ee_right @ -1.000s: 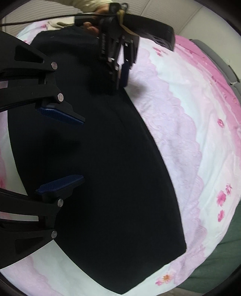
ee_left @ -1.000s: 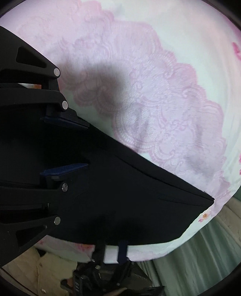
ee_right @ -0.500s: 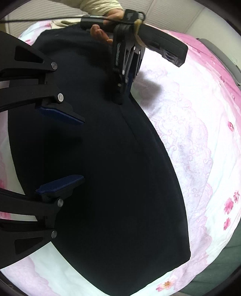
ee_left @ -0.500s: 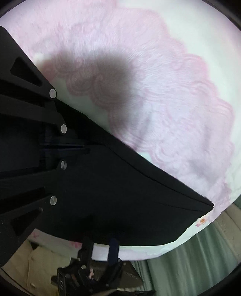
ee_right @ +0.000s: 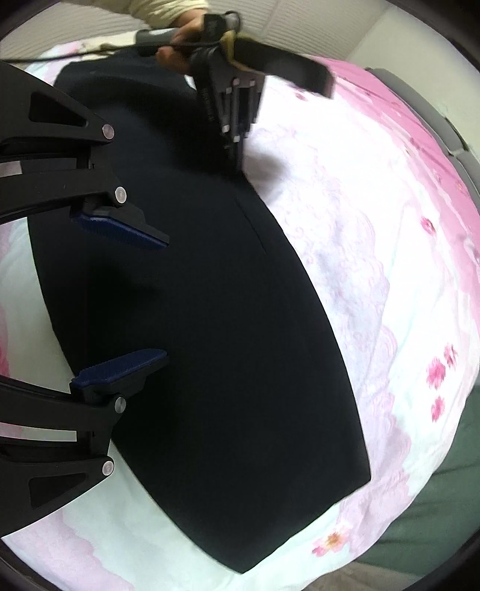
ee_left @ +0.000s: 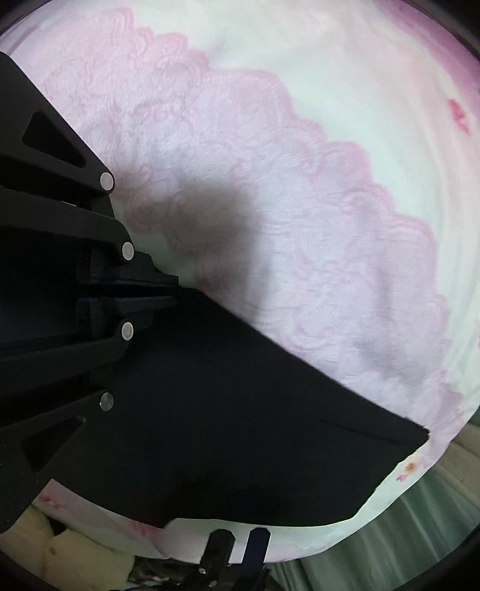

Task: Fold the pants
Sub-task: 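Fold the trousers lengthwise with the left gripper toward the right gripper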

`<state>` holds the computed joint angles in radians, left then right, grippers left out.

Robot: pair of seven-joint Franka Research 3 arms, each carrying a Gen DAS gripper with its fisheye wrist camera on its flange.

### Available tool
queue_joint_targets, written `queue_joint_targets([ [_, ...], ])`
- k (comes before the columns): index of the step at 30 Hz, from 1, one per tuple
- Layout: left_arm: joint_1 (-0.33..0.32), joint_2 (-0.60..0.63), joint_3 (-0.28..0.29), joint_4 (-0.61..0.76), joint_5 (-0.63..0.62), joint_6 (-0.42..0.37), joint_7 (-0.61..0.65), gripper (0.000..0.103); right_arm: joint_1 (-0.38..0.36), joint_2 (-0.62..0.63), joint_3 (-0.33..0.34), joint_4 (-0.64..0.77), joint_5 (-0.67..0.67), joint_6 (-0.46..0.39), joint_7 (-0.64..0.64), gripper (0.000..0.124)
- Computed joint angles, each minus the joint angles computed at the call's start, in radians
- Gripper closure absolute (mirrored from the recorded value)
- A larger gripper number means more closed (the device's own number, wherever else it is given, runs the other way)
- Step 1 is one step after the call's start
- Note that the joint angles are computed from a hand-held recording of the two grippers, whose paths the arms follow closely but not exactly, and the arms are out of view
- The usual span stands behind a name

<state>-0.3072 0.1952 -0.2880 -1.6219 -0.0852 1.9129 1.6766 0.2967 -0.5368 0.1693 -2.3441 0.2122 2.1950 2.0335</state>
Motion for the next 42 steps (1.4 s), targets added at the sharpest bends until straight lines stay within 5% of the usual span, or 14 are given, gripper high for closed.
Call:
queue_joint_targets([
  [4,-0.017,-0.008,-0.005,0.046,0.007,0.06,-0.068,0.049,-0.05,-0.103,0.0,-0.064,-0.037,0.003,0.061,0.061],
  [11,-0.113,0.038,-0.044,0.121,0.049,0.193,-0.246,0.047,-0.211,-0.273,-0.065,-0.188,-0.114,-0.003,0.116,0.053],
  [16,-0.201,0.095,-0.067,0.135,0.119,0.228,-0.399,0.047,-0.299,-0.282,-0.126,-0.257,-0.098,0.081,0.086,0.053],
  [30,-0.336,0.208,-0.076,0.285,0.187,0.146,-0.645,0.047,-0.219,-0.051,-0.3,-0.308,0.266,0.402,-0.262,0.053],
  [33,-0.36,0.207,-0.071,0.308,0.219,0.11,-0.677,0.047,-0.28,-0.032,-0.248,-0.281,0.216,0.362,-0.247,0.08],
  [35,-0.369,0.198,-0.069,0.312,0.226,0.098,-0.713,0.047,-0.279,-0.046,-0.274,-0.285,0.252,0.341,-0.257,0.092],
  [36,-0.373,0.189,-0.068,0.305,0.232,0.1,-0.733,0.047,-0.286,-0.054,-0.287,-0.279,0.27,0.321,-0.251,0.108],
  [39,-0.389,0.182,-0.066,0.307,0.258,0.094,-0.791,0.047,-0.302,-0.089,-0.308,-0.257,0.298,0.288,-0.28,0.113],
  [42,-0.417,0.191,-0.061,0.332,0.308,0.06,-0.83,0.047,-0.347,-0.097,-0.242,-0.218,0.184,0.246,-0.293,0.113],
])
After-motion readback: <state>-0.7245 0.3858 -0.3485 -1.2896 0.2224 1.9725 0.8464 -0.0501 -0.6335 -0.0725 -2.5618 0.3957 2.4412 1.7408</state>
